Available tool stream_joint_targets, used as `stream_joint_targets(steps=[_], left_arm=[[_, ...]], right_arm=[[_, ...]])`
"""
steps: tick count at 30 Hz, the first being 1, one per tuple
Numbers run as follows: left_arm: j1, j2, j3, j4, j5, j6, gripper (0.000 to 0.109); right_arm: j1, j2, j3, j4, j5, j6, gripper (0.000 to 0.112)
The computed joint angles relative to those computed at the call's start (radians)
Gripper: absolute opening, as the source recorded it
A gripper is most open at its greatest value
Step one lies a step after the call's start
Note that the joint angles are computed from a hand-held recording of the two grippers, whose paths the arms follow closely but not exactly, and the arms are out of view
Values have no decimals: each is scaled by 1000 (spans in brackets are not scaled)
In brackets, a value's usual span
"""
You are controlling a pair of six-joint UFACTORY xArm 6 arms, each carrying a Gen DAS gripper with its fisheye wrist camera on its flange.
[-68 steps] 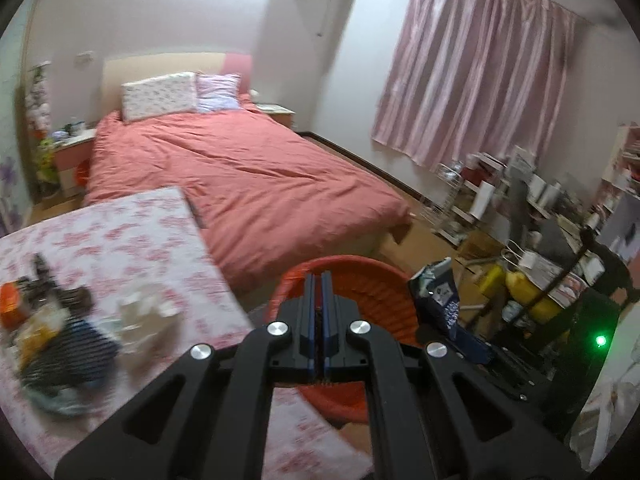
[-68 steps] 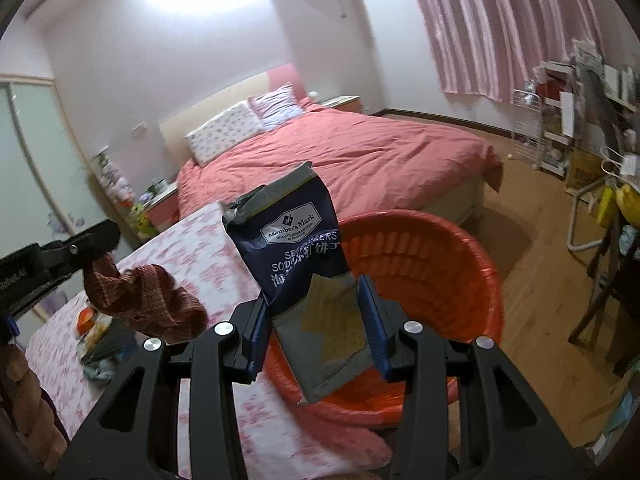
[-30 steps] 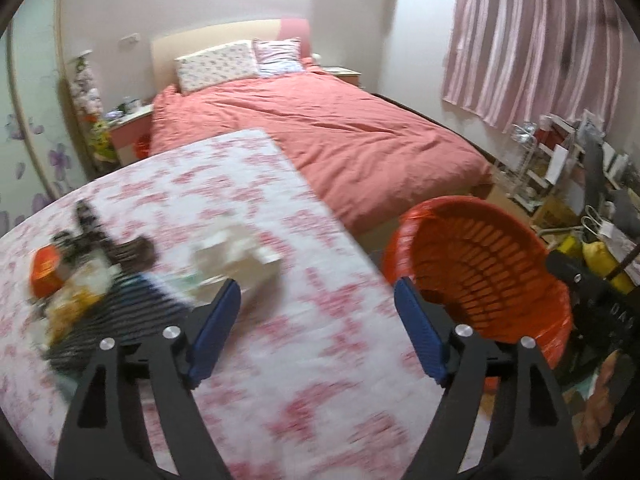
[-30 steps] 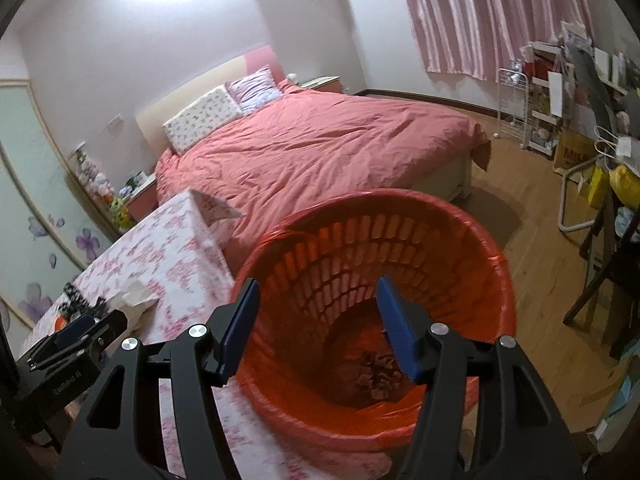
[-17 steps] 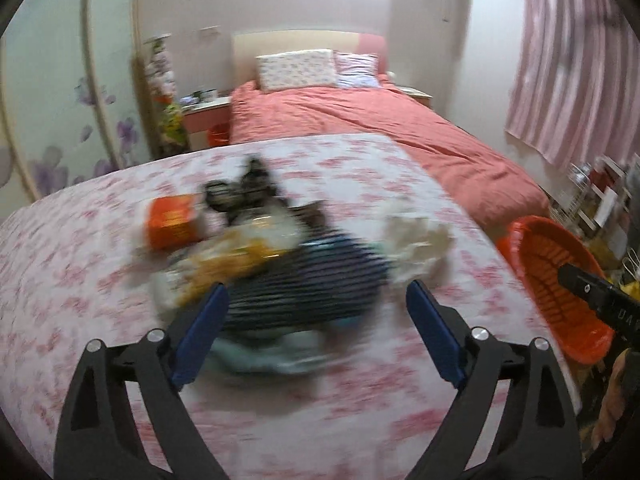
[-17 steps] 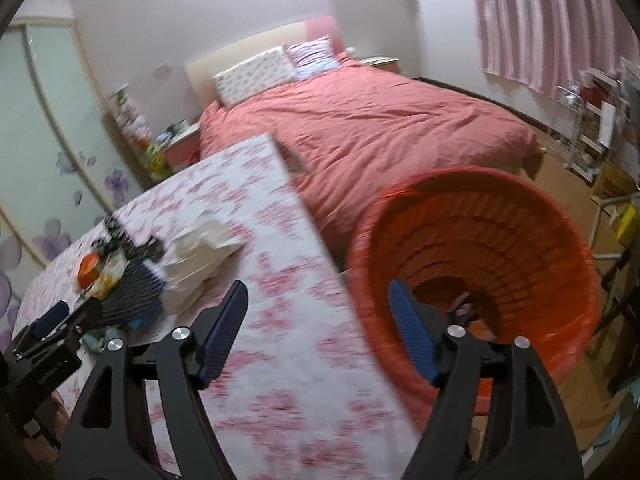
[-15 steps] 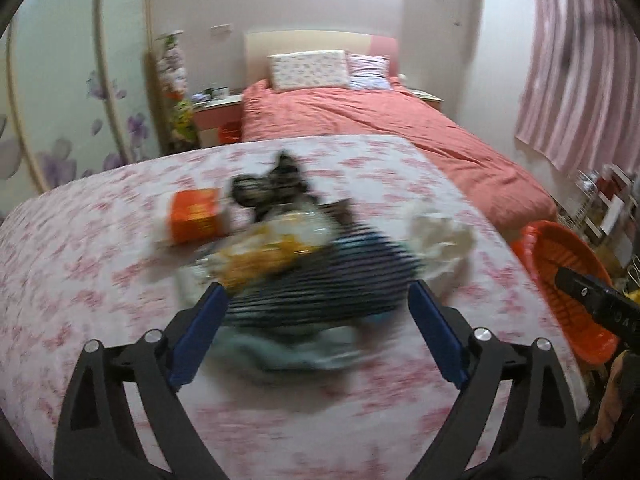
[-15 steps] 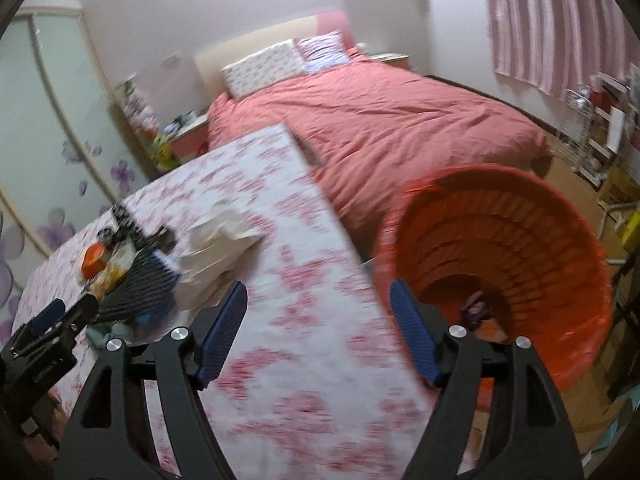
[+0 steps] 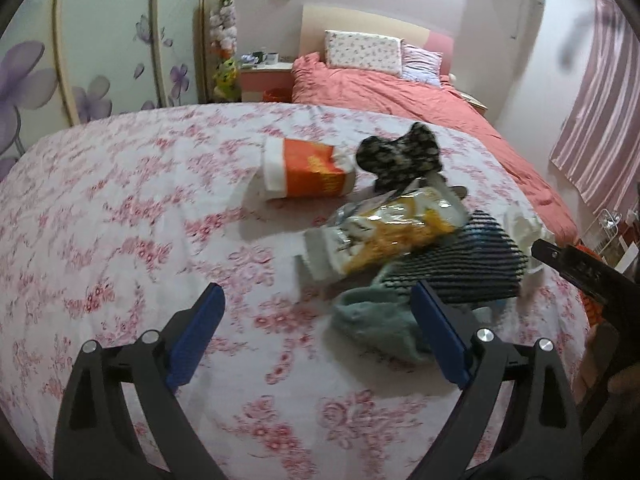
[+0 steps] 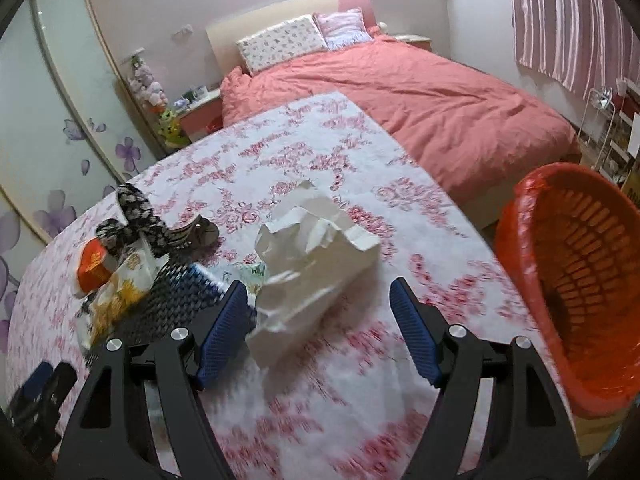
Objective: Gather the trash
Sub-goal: 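Move the right tool back to the crumpled white tissue and grasp it, then grasp the black mesh pad with the left tool while the right tool holds the tissue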
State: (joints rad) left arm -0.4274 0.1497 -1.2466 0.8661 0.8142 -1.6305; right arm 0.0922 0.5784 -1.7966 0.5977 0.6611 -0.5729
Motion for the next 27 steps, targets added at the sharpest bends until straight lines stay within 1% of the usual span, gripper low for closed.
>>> stream_joint_targets(steps=[3,5,6,7,8,9,10,13,18,22,27], left_arm=[[7,-8,17,2,-8,-3,92],[11,-10,23,3,-16,-5,92],[15,-11,28,-1,-28,-4,92],[19,-10,31,-3,-38,-4,92],[21,-9,33,-4,-47,-3,92],[22,-7,32,-5,-51,-2,92],[21,-4,30,-5,-53,0,92],[16,5,20,-3,-60,5,92],[-3,25,-16,19,-46,11,92],[-18,45,-49,45,-36,10,92],[-32,112,-139,42,-42,48,92]], right_arm=[[6,24,-26,-38,14,48,73],[6,42,-45,-63,25,74,67],[8,37,-34,-65,7,66,64],[10,33,-26,-74,-4,59,58],[12,30,-18,-84,-14,53,56],[12,29,-17,-88,-16,48,49],[10,24,-9,-86,-19,39,46],[-1,24,-15,-75,0,32,38],[-26,6,7,-57,6,23,36],[-46,-30,58,-38,-9,-8,36],[-59,-48,91,-28,-20,-38,36]])
